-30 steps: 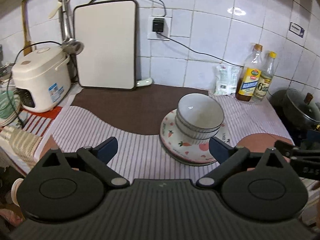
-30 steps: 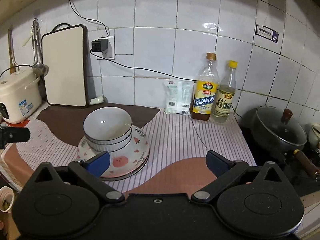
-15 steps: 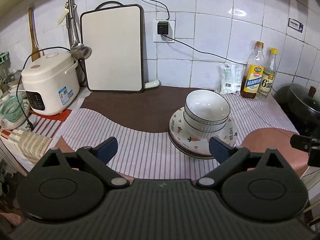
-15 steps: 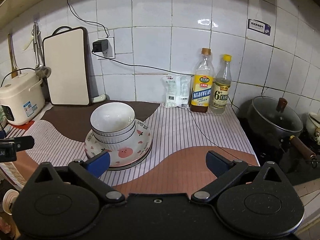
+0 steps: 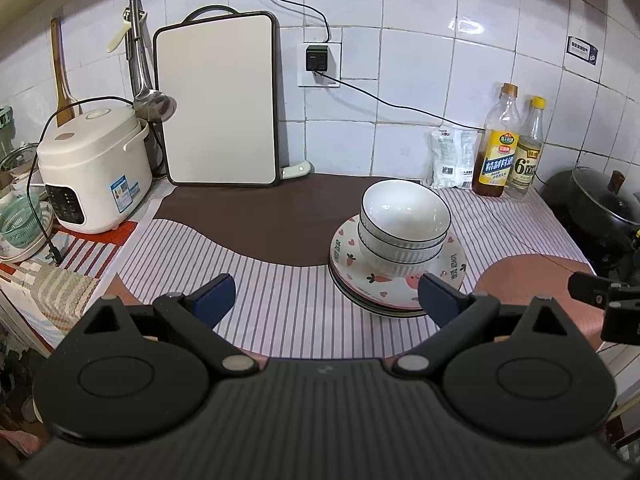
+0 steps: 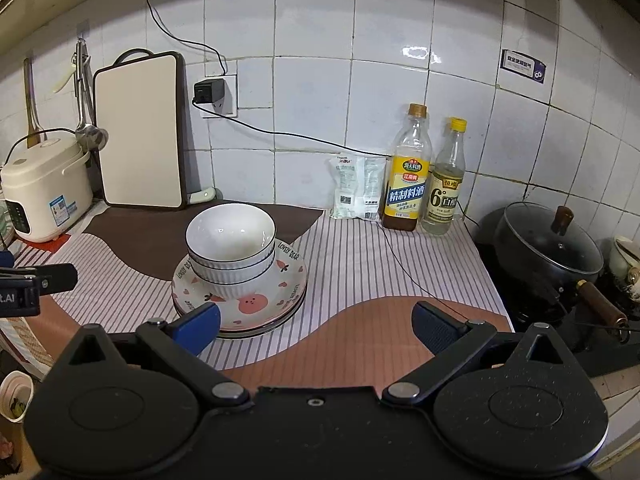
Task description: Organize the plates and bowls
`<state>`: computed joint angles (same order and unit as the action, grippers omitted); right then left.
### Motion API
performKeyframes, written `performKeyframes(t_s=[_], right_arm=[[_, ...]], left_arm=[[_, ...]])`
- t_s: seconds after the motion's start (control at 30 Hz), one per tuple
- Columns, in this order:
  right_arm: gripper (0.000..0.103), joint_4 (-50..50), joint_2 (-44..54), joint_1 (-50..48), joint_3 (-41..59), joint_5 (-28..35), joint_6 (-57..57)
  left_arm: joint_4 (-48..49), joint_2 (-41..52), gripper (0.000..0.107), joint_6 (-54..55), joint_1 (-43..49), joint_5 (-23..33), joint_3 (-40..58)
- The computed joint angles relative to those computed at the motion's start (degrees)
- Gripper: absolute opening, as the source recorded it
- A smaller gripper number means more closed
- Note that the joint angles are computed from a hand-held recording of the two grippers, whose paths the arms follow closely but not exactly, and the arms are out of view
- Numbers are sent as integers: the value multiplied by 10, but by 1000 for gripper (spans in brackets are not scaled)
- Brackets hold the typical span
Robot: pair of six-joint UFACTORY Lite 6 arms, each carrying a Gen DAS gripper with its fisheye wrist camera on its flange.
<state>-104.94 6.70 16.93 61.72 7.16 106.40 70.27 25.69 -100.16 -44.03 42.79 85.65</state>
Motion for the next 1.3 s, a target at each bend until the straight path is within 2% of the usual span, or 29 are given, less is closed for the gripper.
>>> performKeyframes(t_s=[0.7,0.87,0.97,1.2,1.3], right_arm=[[103,-31,4,15,-12,46,30],[103,-40,2,16,-16,51,35],[103,-33,3,21,-17,60,33],[103,-27,-1,25,-20,65,34],[103,9,0,26,-16,69,3]], left_arm=[[12,6,103,-10,5,-9,-14],[20,7,103,-25,-3,13,-15],[15,11,103,-22,-6,28,-7],[35,0,103,-42,-9,25,-22],[34,-1,103,-42,-10,22,-24]])
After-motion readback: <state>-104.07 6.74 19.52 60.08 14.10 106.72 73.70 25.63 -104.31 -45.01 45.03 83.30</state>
